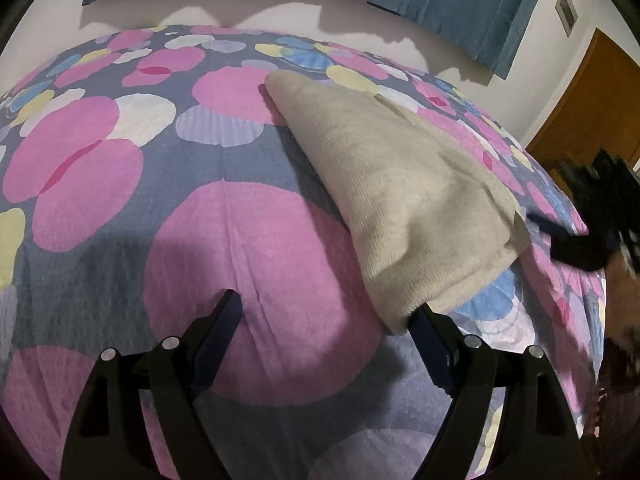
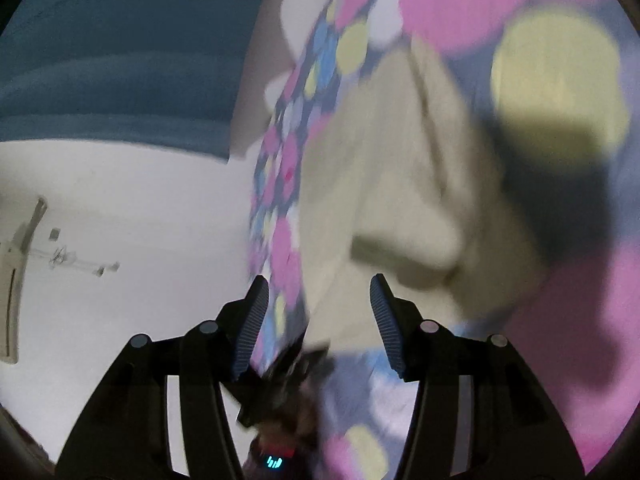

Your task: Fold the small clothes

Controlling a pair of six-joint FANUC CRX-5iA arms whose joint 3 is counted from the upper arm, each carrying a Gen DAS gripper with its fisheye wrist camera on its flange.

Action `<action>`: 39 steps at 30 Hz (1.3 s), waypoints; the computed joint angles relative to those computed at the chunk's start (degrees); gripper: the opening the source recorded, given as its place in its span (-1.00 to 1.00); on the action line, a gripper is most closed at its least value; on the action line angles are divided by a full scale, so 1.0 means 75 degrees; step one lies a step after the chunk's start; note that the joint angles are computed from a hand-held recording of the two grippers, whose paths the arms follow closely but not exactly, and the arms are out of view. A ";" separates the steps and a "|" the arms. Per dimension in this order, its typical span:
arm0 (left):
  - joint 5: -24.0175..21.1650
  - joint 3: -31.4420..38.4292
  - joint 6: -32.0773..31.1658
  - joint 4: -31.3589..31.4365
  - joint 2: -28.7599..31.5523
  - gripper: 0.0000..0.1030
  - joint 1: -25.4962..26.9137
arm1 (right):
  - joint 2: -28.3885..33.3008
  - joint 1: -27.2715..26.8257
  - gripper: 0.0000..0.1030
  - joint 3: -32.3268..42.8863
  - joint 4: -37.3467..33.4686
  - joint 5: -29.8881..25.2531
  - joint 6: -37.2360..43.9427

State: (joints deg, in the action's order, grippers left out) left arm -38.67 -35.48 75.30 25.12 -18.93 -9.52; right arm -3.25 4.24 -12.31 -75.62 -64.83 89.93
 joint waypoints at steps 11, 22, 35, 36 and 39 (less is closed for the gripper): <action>0.0035 -0.0076 -0.0091 0.0196 -0.0030 0.58 0.0043 | 0.0376 0.0914 0.02 -0.0215 -0.0591 0.1068 -0.0215; 0.0159 -0.0283 -0.0388 0.0642 -0.0073 0.59 0.0097 | -0.0634 0.0857 0.13 -0.1133 -0.0377 0.3442 -0.0563; 0.0176 -0.0319 -0.0454 0.0748 -0.0080 0.59 0.0114 | -0.0296 0.0191 -0.01 -0.0827 -0.0326 0.2318 -0.0098; 0.0176 -0.0319 -0.0454 0.0748 -0.0080 0.59 0.0114 | -0.0271 0.0327 -0.26 -0.0723 -0.0027 0.2371 -0.0314; 0.0168 -0.0320 -0.0462 0.0746 -0.0084 0.59 0.0124 | -0.0282 0.0796 -0.89 -0.0360 0.1160 0.2543 -0.0932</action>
State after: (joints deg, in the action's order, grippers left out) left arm -37.40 -37.88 71.83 30.71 -19.56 -8.59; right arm -5.36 10.21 -15.01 -66.93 -45.76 82.94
